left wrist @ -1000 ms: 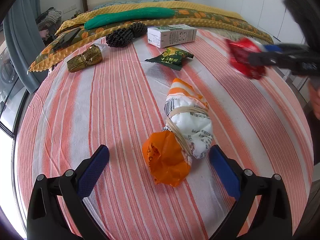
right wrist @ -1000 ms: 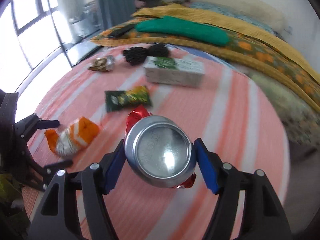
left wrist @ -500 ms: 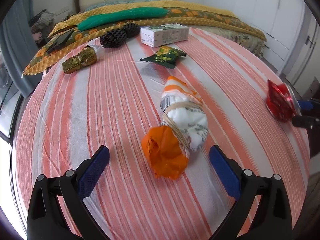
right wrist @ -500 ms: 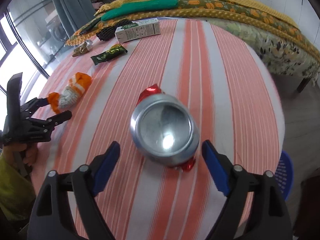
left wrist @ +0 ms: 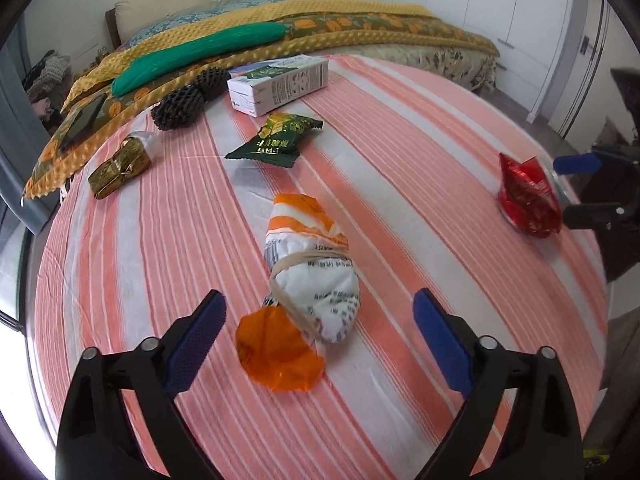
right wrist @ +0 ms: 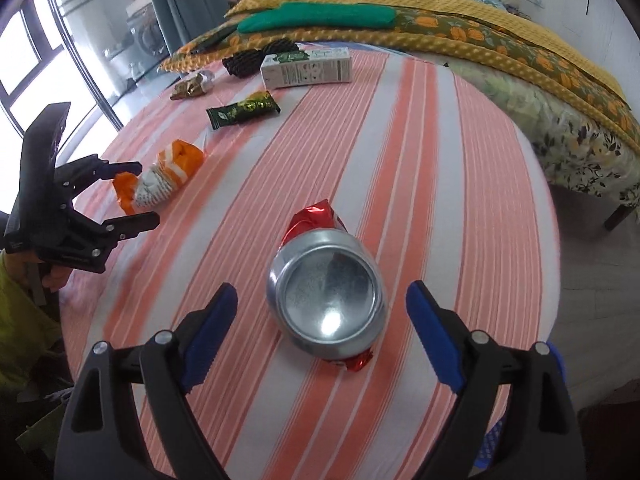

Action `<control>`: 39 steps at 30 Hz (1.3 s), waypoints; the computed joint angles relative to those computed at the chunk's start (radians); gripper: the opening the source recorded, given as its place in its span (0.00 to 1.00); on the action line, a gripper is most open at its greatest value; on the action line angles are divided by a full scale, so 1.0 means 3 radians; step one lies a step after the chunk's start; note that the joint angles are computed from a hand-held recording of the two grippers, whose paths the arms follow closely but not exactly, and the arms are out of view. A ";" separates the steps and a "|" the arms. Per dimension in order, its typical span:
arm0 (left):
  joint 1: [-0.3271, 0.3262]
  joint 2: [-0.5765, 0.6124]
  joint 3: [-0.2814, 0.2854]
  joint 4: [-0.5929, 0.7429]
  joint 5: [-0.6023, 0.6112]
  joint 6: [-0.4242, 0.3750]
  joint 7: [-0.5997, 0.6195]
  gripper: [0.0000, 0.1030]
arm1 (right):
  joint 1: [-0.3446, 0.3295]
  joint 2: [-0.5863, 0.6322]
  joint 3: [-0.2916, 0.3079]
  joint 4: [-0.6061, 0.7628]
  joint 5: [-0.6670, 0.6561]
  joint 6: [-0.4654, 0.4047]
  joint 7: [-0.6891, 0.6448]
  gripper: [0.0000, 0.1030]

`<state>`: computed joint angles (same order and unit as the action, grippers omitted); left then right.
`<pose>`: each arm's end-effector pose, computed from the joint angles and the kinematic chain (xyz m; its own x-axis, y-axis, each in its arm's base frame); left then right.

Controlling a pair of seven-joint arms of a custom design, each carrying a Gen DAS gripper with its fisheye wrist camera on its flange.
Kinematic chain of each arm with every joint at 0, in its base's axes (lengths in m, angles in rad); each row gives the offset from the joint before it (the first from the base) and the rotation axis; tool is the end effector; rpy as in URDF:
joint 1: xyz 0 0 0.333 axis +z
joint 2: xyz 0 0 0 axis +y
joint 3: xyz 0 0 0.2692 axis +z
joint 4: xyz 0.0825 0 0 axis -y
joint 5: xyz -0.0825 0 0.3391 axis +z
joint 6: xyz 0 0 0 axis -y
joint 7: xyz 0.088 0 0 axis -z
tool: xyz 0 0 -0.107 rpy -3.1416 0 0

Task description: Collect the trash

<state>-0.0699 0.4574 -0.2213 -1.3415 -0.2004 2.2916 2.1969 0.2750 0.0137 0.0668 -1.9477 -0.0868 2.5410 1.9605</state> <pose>0.6475 -0.1668 0.4957 -0.6933 -0.7199 -0.0322 -0.5957 0.5976 -0.5366 0.5305 0.1897 0.5069 0.0477 -0.9899 -0.1337 -0.8448 0.0315 -0.5342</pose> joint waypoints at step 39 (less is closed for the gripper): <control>-0.1309 0.0322 -0.0506 0.0863 -0.0367 -0.0678 -0.0517 0.44 | -0.1456 -0.2859 -0.0112 -0.2832 -0.0303 0.0322 0.1177 0.60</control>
